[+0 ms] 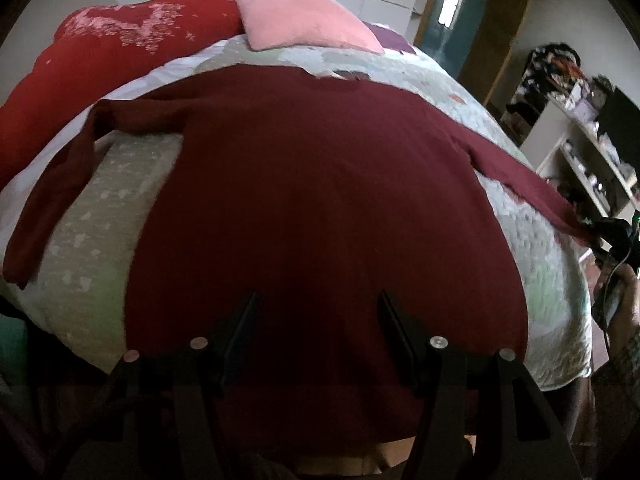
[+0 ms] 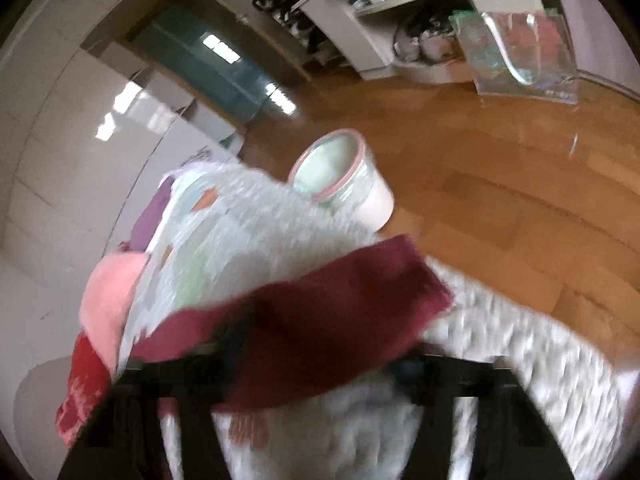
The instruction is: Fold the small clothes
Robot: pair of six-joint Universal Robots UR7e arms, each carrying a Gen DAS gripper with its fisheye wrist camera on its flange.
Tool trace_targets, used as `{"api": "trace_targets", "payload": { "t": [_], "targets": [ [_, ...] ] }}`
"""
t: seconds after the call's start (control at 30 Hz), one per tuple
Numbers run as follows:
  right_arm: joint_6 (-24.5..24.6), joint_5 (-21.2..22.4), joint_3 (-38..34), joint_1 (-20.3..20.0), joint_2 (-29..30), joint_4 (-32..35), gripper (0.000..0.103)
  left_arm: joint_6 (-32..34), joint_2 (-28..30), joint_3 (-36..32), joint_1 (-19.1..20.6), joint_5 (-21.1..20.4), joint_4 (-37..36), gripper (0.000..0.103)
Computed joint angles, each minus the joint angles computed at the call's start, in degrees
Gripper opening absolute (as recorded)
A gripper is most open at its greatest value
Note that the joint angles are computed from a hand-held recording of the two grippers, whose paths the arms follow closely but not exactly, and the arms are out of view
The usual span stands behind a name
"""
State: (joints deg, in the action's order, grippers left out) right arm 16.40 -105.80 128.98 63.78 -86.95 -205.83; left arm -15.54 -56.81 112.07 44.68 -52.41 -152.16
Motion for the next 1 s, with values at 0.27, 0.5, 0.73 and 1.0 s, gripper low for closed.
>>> {"api": "trace_targets", "payload": {
  "t": [0.27,0.5,0.73,1.0],
  "targets": [
    [-16.60,-12.42,-12.52,16.13,6.01,4.54,0.008,-0.71,-4.33,0.99,2.77,-1.77,-2.78,0.060],
    [-26.28,-10.17,-26.08,29.24,21.24,13.69,0.007,0.58,-7.19,2.56,4.52,-1.78,-4.59,0.060],
    [-31.99,-9.48,-43.06,34.31,40.49,26.34,0.007,0.03,-8.90,2.71,7.40,-1.43,-4.55,0.060],
    [-36.10,-9.70,-53.16,34.94,52.76,39.33,0.023,-1.30,-9.64,3.03,9.18,-1.79,-3.88,0.060]
  ]
}}
